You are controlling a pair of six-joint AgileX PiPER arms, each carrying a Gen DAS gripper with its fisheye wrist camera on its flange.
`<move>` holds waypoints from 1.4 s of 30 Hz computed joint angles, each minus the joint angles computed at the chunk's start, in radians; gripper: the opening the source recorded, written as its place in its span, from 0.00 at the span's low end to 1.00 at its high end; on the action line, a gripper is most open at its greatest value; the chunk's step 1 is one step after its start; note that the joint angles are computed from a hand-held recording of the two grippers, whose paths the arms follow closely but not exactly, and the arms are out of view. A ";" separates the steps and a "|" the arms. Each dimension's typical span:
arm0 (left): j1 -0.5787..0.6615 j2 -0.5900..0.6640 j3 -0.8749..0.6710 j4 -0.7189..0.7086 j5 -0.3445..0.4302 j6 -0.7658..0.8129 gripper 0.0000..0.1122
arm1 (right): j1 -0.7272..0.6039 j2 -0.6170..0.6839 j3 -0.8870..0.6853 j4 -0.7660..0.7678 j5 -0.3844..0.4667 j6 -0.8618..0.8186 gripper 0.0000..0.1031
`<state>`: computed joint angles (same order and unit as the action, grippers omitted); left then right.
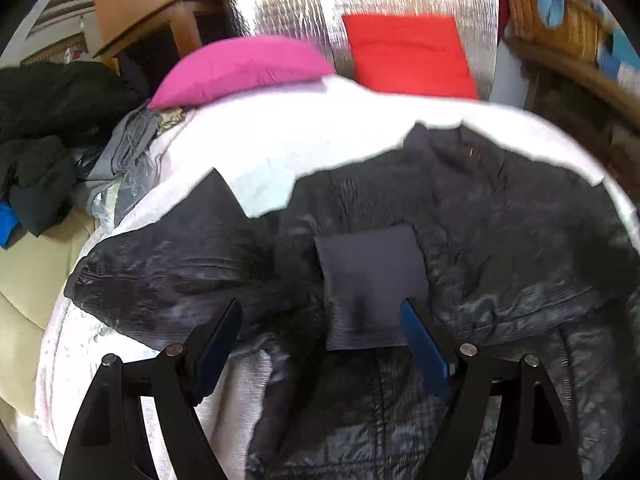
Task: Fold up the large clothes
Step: 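Move the left gripper to the other jacket sleeve and grasp it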
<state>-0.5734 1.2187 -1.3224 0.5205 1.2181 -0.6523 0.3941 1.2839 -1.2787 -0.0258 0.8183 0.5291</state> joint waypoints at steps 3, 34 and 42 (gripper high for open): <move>0.085 -0.077 0.011 -0.018 -0.021 0.027 0.77 | 0.089 0.080 -0.033 0.041 -0.018 -0.021 0.66; 0.617 -0.165 0.142 -0.059 -0.139 0.200 0.80 | 0.287 0.260 -0.152 -0.134 -0.031 0.094 0.66; 0.999 -0.050 0.064 -0.452 -0.161 0.481 0.80 | 0.217 0.233 -0.113 -0.079 -0.081 0.100 0.66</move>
